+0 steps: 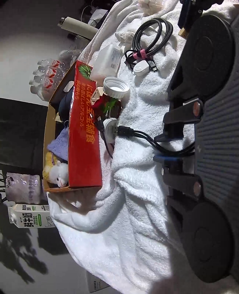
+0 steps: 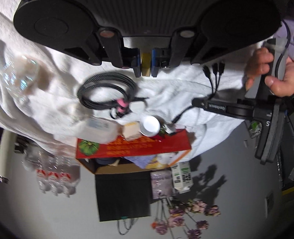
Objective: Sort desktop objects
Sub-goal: 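Grasp the yellow block with the right tool while the left tool grasps the black cable, then lift the cable and yellow block into the red box and open both tools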
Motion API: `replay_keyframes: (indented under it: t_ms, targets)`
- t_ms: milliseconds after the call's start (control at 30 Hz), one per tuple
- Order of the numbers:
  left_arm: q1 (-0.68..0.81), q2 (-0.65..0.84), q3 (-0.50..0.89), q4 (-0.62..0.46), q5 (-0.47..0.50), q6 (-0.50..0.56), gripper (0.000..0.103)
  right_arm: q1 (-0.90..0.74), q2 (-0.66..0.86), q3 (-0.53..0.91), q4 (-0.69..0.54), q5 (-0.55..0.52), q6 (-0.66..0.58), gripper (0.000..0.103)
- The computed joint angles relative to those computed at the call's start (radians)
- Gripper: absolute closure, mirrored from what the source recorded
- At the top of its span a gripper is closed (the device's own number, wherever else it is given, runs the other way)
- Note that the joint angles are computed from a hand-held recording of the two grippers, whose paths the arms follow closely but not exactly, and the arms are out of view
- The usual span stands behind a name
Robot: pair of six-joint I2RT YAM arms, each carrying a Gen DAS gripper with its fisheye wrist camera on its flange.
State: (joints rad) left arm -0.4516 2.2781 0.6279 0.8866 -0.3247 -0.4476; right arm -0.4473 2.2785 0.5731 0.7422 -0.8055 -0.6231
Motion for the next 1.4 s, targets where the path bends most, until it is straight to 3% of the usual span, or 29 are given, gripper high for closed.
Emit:
replay_keyframes:
  t_ms: [167, 233, 333, 367, 433, 500, 633, 700, 800, 833, 867, 900, 967, 1000, 1100, 1167, 1233, 1267, 1300, 1333, 1400]
  targets:
    - [-0.099, -0.131, -0.212, 0.136, -0.108, -0.081, 0.097, -0.006, 0.034, 0.002, 0.013, -0.001, -0.015, 0.093]
    - [-0.145, -0.186, -0.273, 0.129, -0.151, -0.119, 0.097, 0.001, 0.032, -0.001, 0.019, -0.001, -0.013, 0.089]
    - [-0.144, -0.249, -0.36, 0.158, -0.116, -0.158, 0.099, 0.036, 0.05, 0.013, 0.019, 0.032, -0.008, 0.087]
    - [-0.134, -0.257, -0.38, 0.168, -0.096, -0.168, 0.099, 0.044, 0.054, 0.003, 0.046, 0.043, -0.007, 0.083]
    - [-0.124, -0.255, -0.404, 0.18, -0.062, -0.192, 0.099, 0.047, 0.036, -0.012, 0.044, 0.033, -0.011, 0.054]
    - [-0.149, -0.219, -0.41, 0.201, -0.084, -0.198, 0.099, 0.038, 0.008, -0.042, 0.062, -0.016, -0.018, 0.047]
    - [-0.168, -0.121, -0.408, 0.281, -0.099, -0.239, 0.099, 0.092, -0.059, -0.052, -0.021, -0.134, -0.034, 0.058]
    - [-0.18, -0.102, -0.412, 0.308, -0.115, -0.244, 0.099, 0.189, -0.046, -0.049, 0.036, -0.124, 0.008, 0.061]
    - [-0.182, -0.087, -0.426, 0.351, -0.12, -0.24, 0.099, 0.383, 0.017, -0.033, 0.223, 0.029, 0.103, 0.065]
    - [-0.186, -0.082, -0.428, 0.354, -0.126, -0.242, 0.099, 0.442, 0.036, -0.006, 0.223, 0.09, 0.087, 0.07]
    - [-0.194, -0.075, -0.428, 0.358, -0.137, -0.247, 0.099, 0.496, 0.06, 0.012, 0.258, 0.18, 0.096, 0.09]
    - [-0.204, -0.064, -0.43, 0.367, -0.149, -0.251, 0.099, 0.533, 0.092, 0.037, 0.289, 0.255, 0.116, 0.091]
    - [-0.222, -0.049, -0.441, 0.386, -0.171, -0.261, 0.099, 0.563, 0.104, 0.102, 0.239, 0.369, 0.191, 0.095]
    - [-0.225, -0.043, -0.452, 0.405, -0.176, -0.262, 0.099, 0.553, 0.106, 0.123, 0.224, 0.38, 0.223, 0.103]
    - [-0.197, -0.029, -0.48, 0.458, -0.145, -0.248, 0.099, 0.503, 0.105, 0.16, 0.157, 0.318, 0.266, 0.103]
    - [-0.184, -0.046, -0.49, 0.443, -0.154, -0.254, 0.098, 0.496, 0.101, 0.14, 0.169, 0.335, 0.257, 0.103]
    - [-0.151, -0.045, -0.497, 0.445, -0.108, -0.225, 0.097, 0.473, 0.032, 0.085, 0.114, 0.319, 0.228, 0.083]
    - [-0.142, -0.04, -0.495, 0.436, -0.09, -0.21, 0.095, 0.43, -0.005, 0.035, 0.128, 0.254, 0.204, 0.074]
    - [-0.142, -0.03, -0.487, 0.423, -0.09, -0.207, 0.085, 0.374, -0.044, -0.021, 0.147, 0.178, 0.168, 0.054]
    - [-0.149, -0.014, -0.475, 0.415, -0.094, -0.207, 0.067, 0.32, -0.071, -0.07, 0.17, 0.124, 0.131, 0.041]
    - [-0.164, 0.05, -0.467, 0.493, -0.086, -0.188, 0.052, 0.217, -0.09, -0.136, 0.218, 0.069, 0.063, 0.041]
